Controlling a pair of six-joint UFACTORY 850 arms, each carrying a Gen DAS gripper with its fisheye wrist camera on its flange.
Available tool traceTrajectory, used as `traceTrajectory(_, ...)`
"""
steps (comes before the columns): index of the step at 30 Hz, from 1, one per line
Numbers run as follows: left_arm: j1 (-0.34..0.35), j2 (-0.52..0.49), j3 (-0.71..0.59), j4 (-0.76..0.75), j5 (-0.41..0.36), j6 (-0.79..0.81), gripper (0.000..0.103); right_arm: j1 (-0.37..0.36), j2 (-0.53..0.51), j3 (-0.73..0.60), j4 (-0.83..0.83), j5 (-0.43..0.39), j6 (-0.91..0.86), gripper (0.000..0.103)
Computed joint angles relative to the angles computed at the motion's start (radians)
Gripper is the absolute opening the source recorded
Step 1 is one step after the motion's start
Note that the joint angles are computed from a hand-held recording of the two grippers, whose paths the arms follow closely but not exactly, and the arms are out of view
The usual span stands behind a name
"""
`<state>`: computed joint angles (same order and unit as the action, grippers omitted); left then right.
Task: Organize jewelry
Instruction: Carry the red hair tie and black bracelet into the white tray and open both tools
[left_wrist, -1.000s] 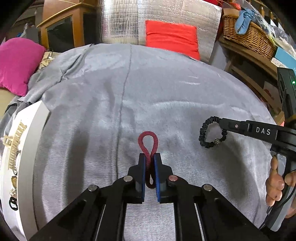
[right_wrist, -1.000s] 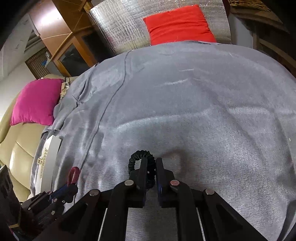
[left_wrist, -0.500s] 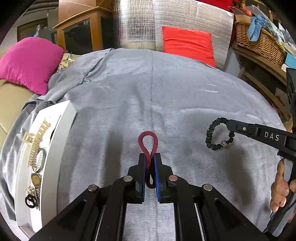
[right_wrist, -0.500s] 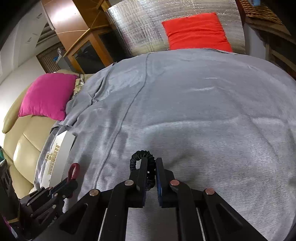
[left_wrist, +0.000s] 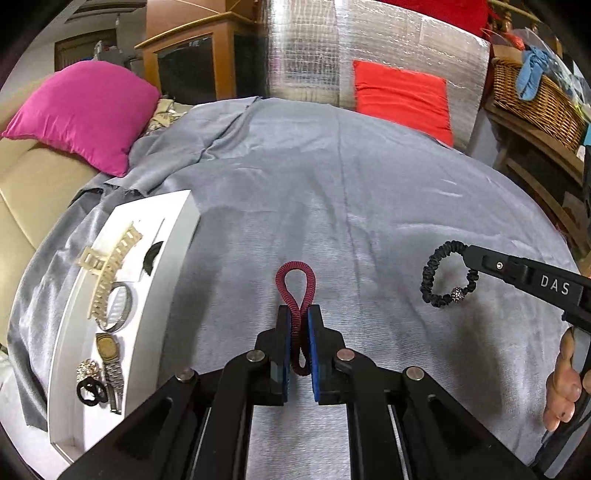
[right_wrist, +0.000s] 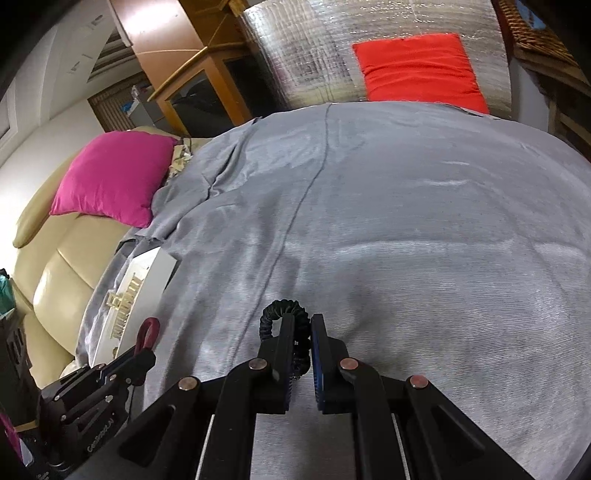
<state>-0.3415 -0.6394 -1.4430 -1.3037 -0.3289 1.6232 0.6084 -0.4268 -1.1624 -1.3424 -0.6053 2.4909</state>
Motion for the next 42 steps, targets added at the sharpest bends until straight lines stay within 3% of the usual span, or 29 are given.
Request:
traceTrajectory(16, 0.063, 0.035, 0.032, -0.143, 0.026, 0.113, 0.009, 0.029, -0.083, -0.151, 0.003, 0.017, -0.097, 0.01)
traceTrajectory(31, 0.129, 0.031, 0.024, -0.243, 0.066, 0.183, 0.009, 0.043, -0.212, -0.352, -0.063, 0.089, -0.134, 0.01)
traceTrajectory(42, 0.181, -0.002, -0.024, -0.097, 0.099, -0.008, 0.009, 0.042, -0.319, -0.506, -0.047, 0.156, -0.211, 0.01)
